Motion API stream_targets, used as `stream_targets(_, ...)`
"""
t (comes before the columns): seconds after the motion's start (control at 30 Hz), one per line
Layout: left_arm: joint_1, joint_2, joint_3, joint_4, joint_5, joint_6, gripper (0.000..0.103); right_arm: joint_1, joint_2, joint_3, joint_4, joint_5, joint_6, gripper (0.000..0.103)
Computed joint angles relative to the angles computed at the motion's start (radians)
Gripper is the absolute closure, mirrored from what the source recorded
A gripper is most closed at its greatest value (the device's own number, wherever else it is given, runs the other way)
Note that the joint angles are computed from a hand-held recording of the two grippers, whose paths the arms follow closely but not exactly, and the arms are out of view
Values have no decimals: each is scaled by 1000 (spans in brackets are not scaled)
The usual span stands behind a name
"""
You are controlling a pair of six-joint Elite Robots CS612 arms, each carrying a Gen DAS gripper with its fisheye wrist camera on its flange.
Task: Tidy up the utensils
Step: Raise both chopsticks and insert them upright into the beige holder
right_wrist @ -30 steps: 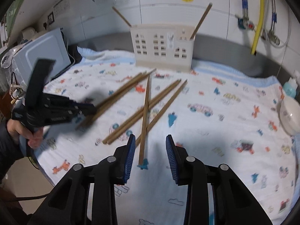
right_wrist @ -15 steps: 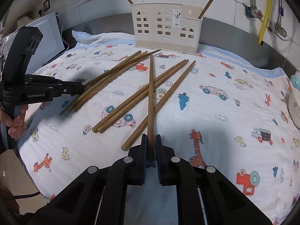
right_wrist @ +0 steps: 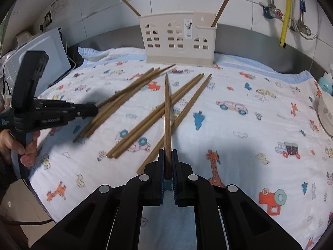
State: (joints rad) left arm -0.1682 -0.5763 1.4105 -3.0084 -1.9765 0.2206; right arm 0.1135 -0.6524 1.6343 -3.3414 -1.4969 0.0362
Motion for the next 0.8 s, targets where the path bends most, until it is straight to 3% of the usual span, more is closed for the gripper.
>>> stream_targets(0.4, 14, -27, 20, -159, -21, -43, 98, -22, -66, -2, -68, 21, -16, 96)
stream_targets(0.8, 11, -42, -59, -139, -25, -18, 98, -39, -108, -108, 31, 35, -101, 97)
